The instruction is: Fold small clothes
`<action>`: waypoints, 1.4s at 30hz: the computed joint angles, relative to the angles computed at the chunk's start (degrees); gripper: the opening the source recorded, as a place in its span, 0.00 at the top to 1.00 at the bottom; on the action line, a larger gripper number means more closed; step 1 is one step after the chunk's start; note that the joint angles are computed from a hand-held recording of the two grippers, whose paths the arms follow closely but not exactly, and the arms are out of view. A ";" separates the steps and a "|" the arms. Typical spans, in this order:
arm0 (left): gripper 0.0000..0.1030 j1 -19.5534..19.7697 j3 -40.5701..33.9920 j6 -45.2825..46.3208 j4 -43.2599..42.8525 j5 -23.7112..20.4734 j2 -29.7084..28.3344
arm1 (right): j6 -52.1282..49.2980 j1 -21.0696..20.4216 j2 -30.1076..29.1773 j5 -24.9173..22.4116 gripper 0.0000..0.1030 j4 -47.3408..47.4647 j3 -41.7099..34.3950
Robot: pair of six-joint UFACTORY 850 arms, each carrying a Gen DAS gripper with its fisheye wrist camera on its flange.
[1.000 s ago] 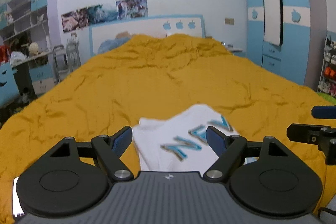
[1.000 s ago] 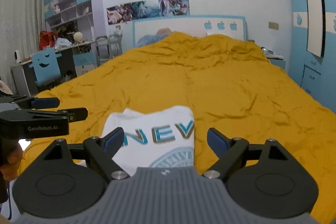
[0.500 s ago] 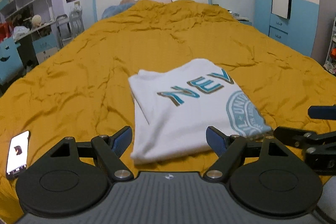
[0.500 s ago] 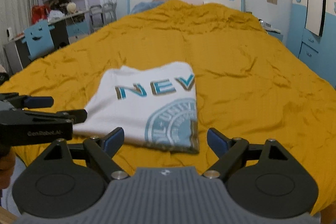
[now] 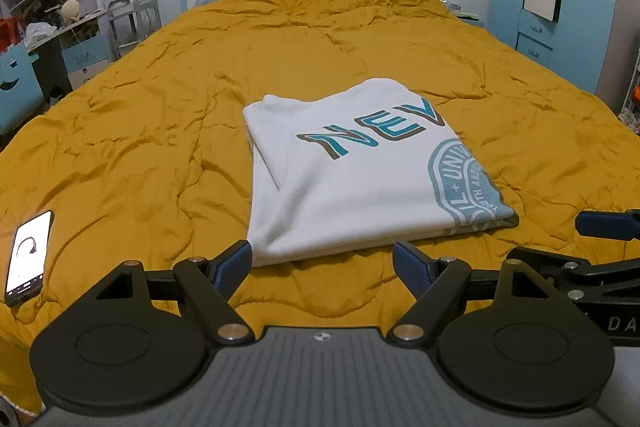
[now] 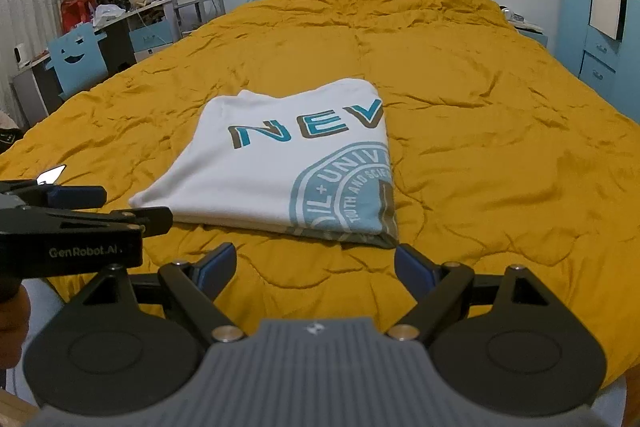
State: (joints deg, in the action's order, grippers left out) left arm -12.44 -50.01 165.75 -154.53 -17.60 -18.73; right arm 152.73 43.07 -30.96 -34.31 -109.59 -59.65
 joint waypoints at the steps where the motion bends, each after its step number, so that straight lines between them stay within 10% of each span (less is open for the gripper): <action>1: 0.09 0.00 0.07 -0.34 0.22 0.08 0.09 | 0.09 0.10 0.11 -0.23 0.20 -0.02 0.14; 42: 0.09 -0.02 0.57 -2.13 2.48 -0.06 0.99 | 0.82 0.30 0.53 -0.35 0.20 -0.03 0.66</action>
